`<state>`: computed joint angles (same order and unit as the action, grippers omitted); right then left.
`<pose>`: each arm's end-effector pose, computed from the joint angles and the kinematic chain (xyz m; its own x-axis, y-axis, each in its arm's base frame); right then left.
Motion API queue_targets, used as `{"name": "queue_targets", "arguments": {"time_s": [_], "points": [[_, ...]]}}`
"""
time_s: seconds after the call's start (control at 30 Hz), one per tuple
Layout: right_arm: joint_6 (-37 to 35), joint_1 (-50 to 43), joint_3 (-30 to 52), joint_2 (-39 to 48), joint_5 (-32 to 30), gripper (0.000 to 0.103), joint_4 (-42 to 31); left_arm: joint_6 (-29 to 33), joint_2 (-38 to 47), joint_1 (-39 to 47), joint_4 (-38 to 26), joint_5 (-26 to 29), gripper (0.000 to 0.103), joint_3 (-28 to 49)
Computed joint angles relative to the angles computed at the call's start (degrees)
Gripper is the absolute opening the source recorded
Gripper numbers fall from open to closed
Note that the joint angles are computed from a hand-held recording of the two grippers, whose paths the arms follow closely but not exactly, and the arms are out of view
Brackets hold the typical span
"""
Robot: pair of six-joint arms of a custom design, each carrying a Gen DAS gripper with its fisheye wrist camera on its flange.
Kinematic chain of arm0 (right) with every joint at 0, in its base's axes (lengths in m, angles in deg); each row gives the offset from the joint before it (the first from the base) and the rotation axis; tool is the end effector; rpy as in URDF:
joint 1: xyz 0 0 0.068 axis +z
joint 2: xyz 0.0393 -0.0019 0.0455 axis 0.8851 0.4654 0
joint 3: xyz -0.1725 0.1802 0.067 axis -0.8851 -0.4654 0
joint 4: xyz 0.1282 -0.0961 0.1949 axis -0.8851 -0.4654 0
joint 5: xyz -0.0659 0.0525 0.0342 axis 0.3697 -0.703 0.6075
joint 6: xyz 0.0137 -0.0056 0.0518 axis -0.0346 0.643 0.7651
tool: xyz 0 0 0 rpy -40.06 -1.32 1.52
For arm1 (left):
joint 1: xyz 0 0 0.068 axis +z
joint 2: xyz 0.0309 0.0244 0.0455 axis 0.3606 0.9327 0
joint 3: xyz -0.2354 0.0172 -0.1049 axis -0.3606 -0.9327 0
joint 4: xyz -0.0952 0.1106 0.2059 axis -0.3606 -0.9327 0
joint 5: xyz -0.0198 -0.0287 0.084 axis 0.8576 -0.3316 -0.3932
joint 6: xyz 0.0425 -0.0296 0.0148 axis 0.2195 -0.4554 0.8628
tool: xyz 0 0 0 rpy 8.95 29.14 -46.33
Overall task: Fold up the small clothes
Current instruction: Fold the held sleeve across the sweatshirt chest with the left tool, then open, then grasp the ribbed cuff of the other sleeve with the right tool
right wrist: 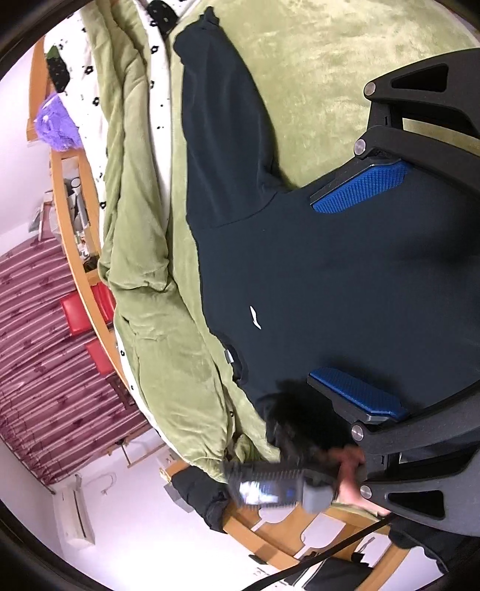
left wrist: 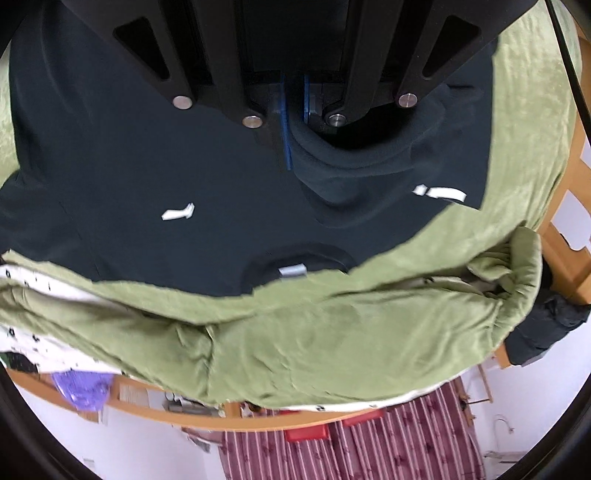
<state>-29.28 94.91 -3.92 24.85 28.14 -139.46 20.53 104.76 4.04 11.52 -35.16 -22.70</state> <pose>0.1166 0.0654 0.3052 -0.6716 0.3043 -0.6755 0.0488 0.9279 0.3696 0.2788 -0.0762 0.2535 -0.7276 0.1742 -0.6636 0.0870 0.9828 0.1626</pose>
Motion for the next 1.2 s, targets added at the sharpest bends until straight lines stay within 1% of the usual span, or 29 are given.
{"name": "queue_targets", "arguments": {"time_s": [0.07, 0.13, 0.2, 0.3, 0.37, 0.4, 0.43, 0.5, 0.53, 0.57, 0.63, 0.73, 0.87, 0.97, 1.0, 1.03, 1.1, 1.17, 1.2], "points": [[0.3, 1.1, 0.5, 0.1, 0.6, 0.086, -0.4, -1.1, 0.7, -0.7, -0.2, 0.0, 0.010, -0.3], [0.7, 1.7, 0.8, 0.7, 0.6, 0.086, -0.3, -1.5, 0.1, -0.1, -2.0, 2.0, 0.019, -0.3], [1.3, 3.1, 1.3, 2.0, 1.7, 0.086, -0.1, -1.6, -1.1, 0.5, -3.3, 3.1, 0.022, -0.4], [2.8, 6.6, 2.8, 4.6, 4.6, 0.086, 0.1, -0.2, -2.8, 2.5, -4.7, 4.2, 0.024, -0.3], [4.1, 9.6, 4.4, 7.3, 7.1, 0.086, 0.4, 1.7, -6.0, 5.1, -5.9, 5.1, 0.027, -1.1], [4.9, 11.1, 5.2, 8.5, 8.4, 0.086, 0.4, 2.3, -6.7, 6.3, -6.2, 6.0, 0.035, -1.1], [5.5, 12.8, 6.1, 10.1, 9.8, 0.086, 0.5, 2.9, -8.1, 8.2, -7.0, 7.7, 0.044, -1.4], [6.4, 16.0, 7.6, 12.8, 12.2, 0.085, 0.7, 4.7, -11.7, 12.8, -8.8, 11.9, 0.054, -2.1], [6.9, 17.6, 8.5, 14.4, 13.4, 0.085, 0.6, 5.4, -12.9, 14.1, -9.0, 12.0, 0.062, -2.4], [7.2, 18.9, 9.3, 15.6, 14.3, 0.084, 0.6, 6.3, -14.4, 15.4, -9.0, 11.8, 0.064, -3.0], [7.8, 21.6, 11.1, 18.3, 15.6, 0.082, 0.8, 9.5, -17.9, 19.0, -9.2, 12.4, 0.065, -4.1], [8.6, 25.3, 14.2, 22.7, 17.5, 0.079, 1.7, 13.5, -20.5, 26.3, -11.5, 16.1, 0.066, -3.5], [8.0, 28.6, 19.6, 29.8, 19.6, 0.077, 2.5, 18.2, -21.1, 37.4, -12.7, 22.4, 0.066, -2.8], [6.2, 29.5, 23.3, 35.3, 20.3, 0.072, 3.9, 20.9, -20.6, 44.0, -11.0, 25.4, 0.066, -3.4], [6.0, 29.6, 24.1, 36.8, 20.6, 0.069, 4.1, 22.0, -19.6, 46.9, -9.9, 27.1, 0.066, -3.4], [5.8, 29.6, 24.8, 38.5, 20.9, 0.063, 4.4, 22.6, -18.7, 48.4, -9.3, 27.8, 0.066, -3.3], [4.8, 29.2, 25.9, 42.1, 20.1, 0.054, 5.1, 24.1, -15.8, 51.2, -8.4, 29.0, 0.066, -2.4], [4.5, 28.7, 26.4, 44.9, 19.7, 0.049, 5.5, 25.5, -11.9, 54.4, -8.0, 30.8, 0.066, -0.4], [4.4, 28.5, 26.2, 46.1, 19.2, 0.042, 6.5, 25.8, -10.8, 55.5, -7.7, 31.6, 0.066, 0.2]]}}
